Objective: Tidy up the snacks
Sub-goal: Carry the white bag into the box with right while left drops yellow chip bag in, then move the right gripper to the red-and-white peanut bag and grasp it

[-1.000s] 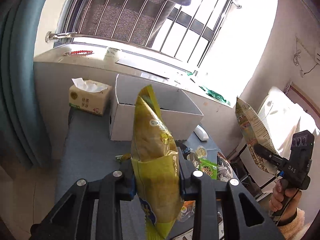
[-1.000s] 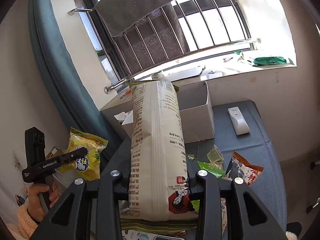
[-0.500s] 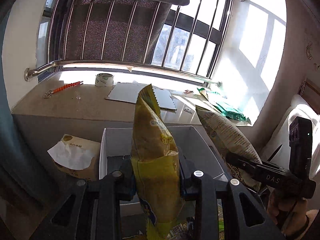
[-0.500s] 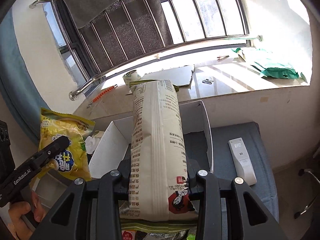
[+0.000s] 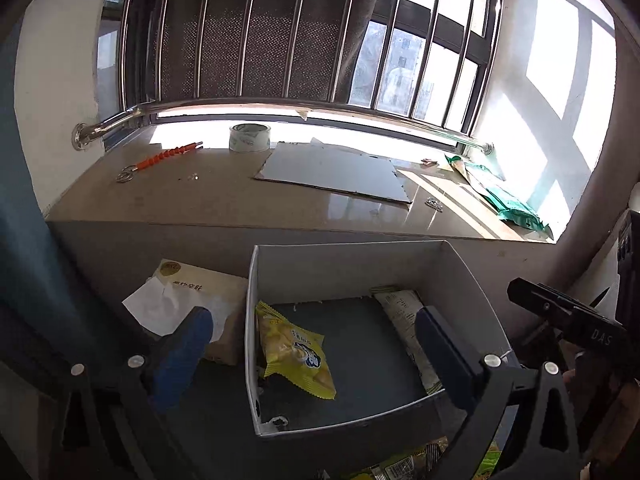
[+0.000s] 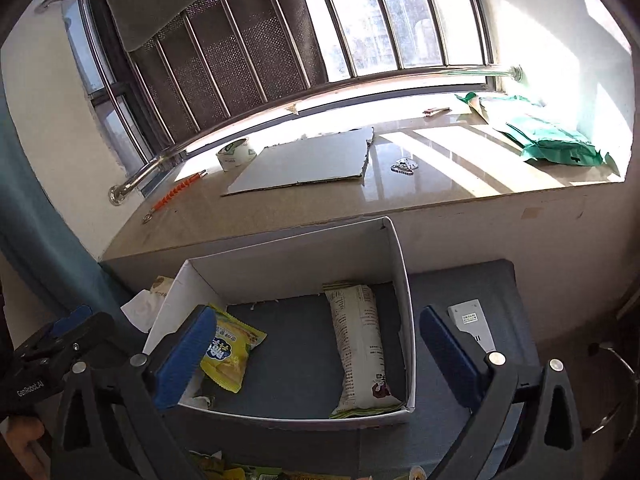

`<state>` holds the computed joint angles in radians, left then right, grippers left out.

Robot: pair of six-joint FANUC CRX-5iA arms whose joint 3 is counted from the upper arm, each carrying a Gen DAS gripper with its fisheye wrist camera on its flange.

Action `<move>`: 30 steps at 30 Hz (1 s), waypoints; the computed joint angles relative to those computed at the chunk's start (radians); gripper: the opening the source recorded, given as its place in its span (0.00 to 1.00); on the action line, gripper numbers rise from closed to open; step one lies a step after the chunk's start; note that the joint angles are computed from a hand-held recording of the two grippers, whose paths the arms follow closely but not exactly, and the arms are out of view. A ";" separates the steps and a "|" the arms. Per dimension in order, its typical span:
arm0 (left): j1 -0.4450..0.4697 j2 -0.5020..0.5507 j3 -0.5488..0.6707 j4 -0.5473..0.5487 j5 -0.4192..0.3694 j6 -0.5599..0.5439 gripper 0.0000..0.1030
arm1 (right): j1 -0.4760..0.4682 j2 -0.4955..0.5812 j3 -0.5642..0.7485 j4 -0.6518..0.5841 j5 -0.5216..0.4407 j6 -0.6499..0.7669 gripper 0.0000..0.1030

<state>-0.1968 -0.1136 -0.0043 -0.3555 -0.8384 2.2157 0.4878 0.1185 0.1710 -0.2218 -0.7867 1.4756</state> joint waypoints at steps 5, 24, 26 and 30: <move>-0.046 -0.091 -0.058 -0.065 0.034 0.039 1.00 | -0.032 -0.116 -0.086 -0.114 0.096 0.085 1.00; -0.676 -0.309 -0.239 -0.521 -0.218 0.612 1.00 | -0.086 -0.704 -0.667 -0.009 0.163 0.008 1.00; -0.735 -0.304 -0.259 -0.553 -0.253 0.723 1.00 | -0.074 -0.740 -0.738 0.066 0.148 -0.112 1.00; -0.731 -0.340 -0.331 -0.511 -0.150 0.793 1.00 | -0.144 -0.711 -0.744 -0.046 0.046 -0.034 1.00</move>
